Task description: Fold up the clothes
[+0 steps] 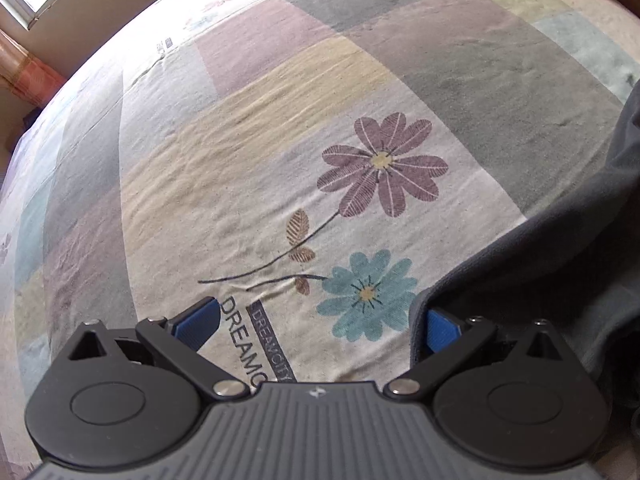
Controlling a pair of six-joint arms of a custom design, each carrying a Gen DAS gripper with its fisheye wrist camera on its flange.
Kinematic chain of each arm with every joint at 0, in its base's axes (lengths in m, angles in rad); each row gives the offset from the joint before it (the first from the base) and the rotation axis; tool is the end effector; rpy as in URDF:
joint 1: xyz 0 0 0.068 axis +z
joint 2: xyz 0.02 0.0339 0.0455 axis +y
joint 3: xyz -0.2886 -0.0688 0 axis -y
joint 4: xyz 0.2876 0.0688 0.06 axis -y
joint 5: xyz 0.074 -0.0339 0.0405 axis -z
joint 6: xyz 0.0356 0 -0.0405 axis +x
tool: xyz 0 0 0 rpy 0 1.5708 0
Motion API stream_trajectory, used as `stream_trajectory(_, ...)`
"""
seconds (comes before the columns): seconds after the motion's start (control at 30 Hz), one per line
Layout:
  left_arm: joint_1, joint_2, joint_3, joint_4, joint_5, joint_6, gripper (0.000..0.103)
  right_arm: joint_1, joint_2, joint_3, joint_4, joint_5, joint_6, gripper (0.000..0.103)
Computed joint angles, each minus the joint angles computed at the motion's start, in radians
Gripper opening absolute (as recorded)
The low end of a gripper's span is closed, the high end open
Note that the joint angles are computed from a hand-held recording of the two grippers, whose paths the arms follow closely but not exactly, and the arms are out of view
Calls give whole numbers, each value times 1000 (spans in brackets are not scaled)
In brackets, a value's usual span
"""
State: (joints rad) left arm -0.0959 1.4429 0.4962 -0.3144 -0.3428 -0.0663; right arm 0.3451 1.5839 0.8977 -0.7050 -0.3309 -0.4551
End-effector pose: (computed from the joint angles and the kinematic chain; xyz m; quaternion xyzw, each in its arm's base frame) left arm 0.2328 -0.0104 0.0990 -0.0119 0.9738 0.1557 0.1651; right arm 0.2817 0.1136 0.1603 -0.3962 0.8990 0.1589 0.0973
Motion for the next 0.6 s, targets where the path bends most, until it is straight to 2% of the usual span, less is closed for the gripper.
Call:
stream_trajectory(0.13,62,76,38,79,-10,86,102,-4,0,1,7,4,9,69)
stream_trajectory(0.33,112,257,167,182,-15,224,102,-5,12,0,22,15,33,69)
stream_trajectory(0.53,98,335,253,169,40,222,100,0,26,9,21,18,49,69)
stream_trajectory(0.6,114,305,237,138,100,194,100,2,25,12,16,15,50,69)
